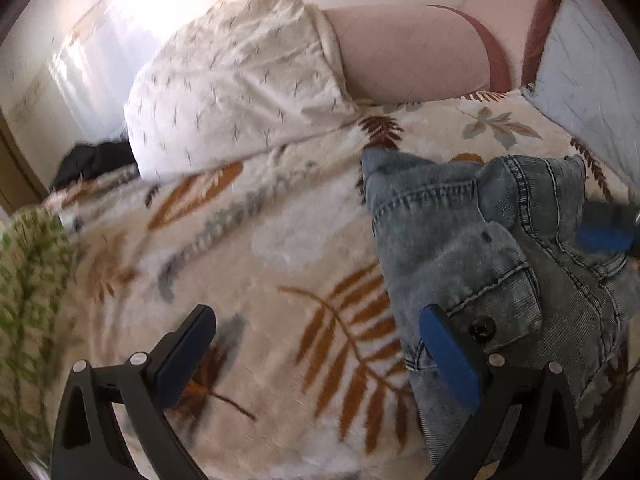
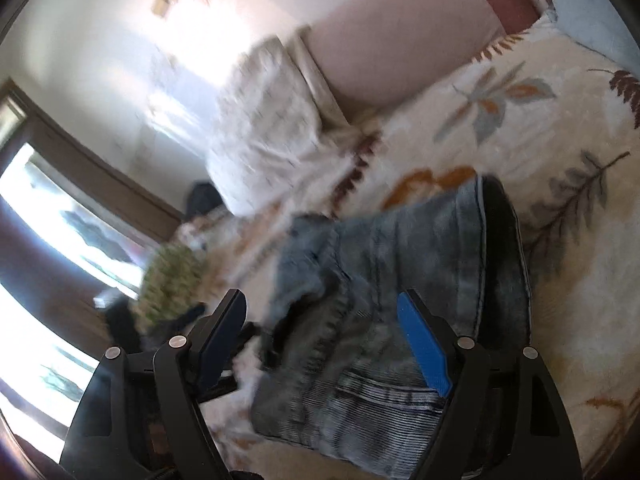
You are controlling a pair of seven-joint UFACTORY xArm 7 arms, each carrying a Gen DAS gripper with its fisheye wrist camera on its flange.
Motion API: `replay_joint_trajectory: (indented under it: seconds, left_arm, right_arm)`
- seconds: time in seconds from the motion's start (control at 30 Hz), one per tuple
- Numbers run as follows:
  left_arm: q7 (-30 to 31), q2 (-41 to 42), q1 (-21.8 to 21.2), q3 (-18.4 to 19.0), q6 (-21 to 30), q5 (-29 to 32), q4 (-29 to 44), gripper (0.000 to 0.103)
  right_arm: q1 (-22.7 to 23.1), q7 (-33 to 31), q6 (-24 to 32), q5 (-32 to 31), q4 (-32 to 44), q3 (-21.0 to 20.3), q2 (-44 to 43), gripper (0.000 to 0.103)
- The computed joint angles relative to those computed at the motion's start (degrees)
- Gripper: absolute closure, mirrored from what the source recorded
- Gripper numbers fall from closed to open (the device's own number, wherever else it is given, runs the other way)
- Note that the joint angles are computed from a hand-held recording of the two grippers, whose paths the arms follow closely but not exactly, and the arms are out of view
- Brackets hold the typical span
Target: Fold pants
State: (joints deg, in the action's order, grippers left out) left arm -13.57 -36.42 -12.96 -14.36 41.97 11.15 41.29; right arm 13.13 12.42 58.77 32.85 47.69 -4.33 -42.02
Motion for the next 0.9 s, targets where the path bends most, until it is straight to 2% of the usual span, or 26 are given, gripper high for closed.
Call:
replay_joint_trajectory:
  seconds: [0.1,0.23,0.33,0.47,0.53,0.8,0.9]
  left_arm:
    - [-1.3,2.4,0.0,-0.3,0.0,-0.8,0.6,0.000]
    - [-3.1,5.6,0.6,-2.1,0.4,2.1,1.8,0.000]
    - [-2.8,5.6,-0.6,-0.6,1.6,1.2,2.8,0.000]
    - [-0.1,3.5,-2.4,3.2,-0.4,-3.2,2.8,0.000]
    - [1.6,3.8,-3.2,4.7,0.3,-6.2,4.0,0.000]
    - [5.7,7.1,-4.8,6.6,1.5,-14.4,5.7,0.000]
    - [6.9,9.0,-5.6,7.1,1.7,-17.7,6.1,0.000]
  right_arm:
    - [-0.8,2.3,4.5,-2.2,0.1,0.7,1.7,0.025]
    - [-1.1,2.3,4.6,-2.1,0.0,0.9,1.8,0.025]
    - [-1.2,1.6,4.0,-1.2,0.1,0.2,1.7,0.025]
    - [-2.1,-0.3,1.9,-0.6,0.2,-1.6,-0.8,0.025]
    - [-2.9,-0.6,2.1,-1.1,0.4,-2.7,-1.8,0.025]
    - [-8.6,1.0,8.5,-8.5,2.8,-4.2,-2.1,0.025]
    - [-9.0,0.6,10.6,-8.6,2.8,-4.6,-1.6,0.025]
